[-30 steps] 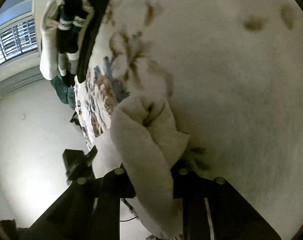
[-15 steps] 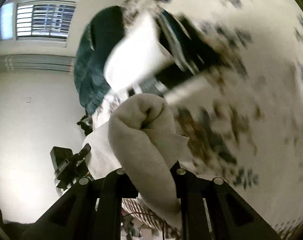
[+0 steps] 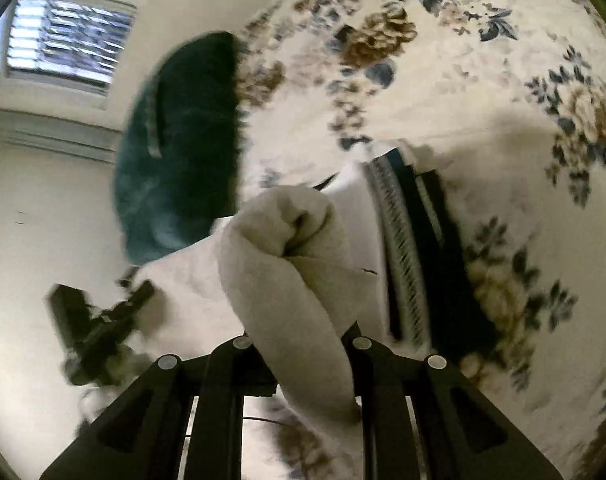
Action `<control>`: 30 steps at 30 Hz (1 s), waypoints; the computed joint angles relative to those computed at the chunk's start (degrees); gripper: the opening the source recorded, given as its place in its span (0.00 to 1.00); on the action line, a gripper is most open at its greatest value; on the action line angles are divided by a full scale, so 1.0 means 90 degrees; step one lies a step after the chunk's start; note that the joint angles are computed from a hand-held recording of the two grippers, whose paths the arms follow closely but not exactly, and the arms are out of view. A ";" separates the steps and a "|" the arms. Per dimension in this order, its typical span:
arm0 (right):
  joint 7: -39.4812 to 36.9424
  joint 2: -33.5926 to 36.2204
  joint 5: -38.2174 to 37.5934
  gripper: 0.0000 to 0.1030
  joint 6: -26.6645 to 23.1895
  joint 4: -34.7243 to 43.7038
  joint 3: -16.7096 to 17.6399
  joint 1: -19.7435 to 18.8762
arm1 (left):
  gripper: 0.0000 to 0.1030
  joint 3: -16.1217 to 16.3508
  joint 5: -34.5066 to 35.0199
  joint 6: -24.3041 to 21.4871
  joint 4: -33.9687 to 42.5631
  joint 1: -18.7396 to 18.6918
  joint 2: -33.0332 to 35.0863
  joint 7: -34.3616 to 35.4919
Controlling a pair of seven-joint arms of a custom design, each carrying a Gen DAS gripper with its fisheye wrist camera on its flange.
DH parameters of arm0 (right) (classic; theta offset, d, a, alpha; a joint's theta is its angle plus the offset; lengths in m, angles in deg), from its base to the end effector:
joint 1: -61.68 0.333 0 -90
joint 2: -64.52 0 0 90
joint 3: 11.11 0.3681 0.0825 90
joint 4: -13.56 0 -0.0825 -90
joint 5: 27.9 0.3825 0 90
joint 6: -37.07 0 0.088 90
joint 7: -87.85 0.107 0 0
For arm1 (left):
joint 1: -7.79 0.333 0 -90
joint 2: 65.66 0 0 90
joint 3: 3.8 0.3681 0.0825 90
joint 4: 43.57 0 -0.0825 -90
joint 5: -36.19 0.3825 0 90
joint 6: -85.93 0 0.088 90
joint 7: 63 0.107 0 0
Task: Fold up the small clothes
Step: 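Lift the folded top with both grippers and carry it onto the clothes stack, then open both grippers and withdraw them from the stacked top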
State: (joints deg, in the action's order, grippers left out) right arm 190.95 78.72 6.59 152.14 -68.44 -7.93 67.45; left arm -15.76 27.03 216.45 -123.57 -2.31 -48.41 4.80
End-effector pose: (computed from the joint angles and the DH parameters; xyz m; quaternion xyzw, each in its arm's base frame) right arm 0.6657 0.1335 0.6486 -0.5804 0.7440 0.1545 0.2928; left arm 0.6646 -0.2450 0.6568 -0.7055 0.6398 -0.3043 0.0186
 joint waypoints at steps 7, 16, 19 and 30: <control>0.0578 0.0860 -0.2350 0.78 -0.1023 0.1417 -0.0154 0.0633 | 0.84 0.0377 0.1706 0.0153 -0.0194 -0.0537 -0.0085 -0.0969; 0.1391 -0.0088 -0.4958 1.00 -0.1153 0.0516 -0.0255 0.1538 | 1.00 0.0259 0.3170 -0.1104 -0.0105 -0.1027 -0.0483 -0.2017; 0.1629 -0.0567 -0.5247 1.00 -0.1227 0.0166 -0.0139 0.1611 | 1.00 0.0126 0.3474 -0.1582 -0.0076 -0.1198 -0.0689 -0.2249; 0.2237 -0.2129 -0.6559 1.00 -0.2407 0.0494 0.0637 0.1907 | 1.00 -0.0541 0.4106 -0.2839 0.0330 -0.1586 -0.1909 -0.2795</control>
State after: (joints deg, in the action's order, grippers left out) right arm 211.08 59.56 -52.44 130.48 -63.99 -2.19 84.62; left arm -20.64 63.98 190.91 -120.60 -16.58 -65.59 -20.36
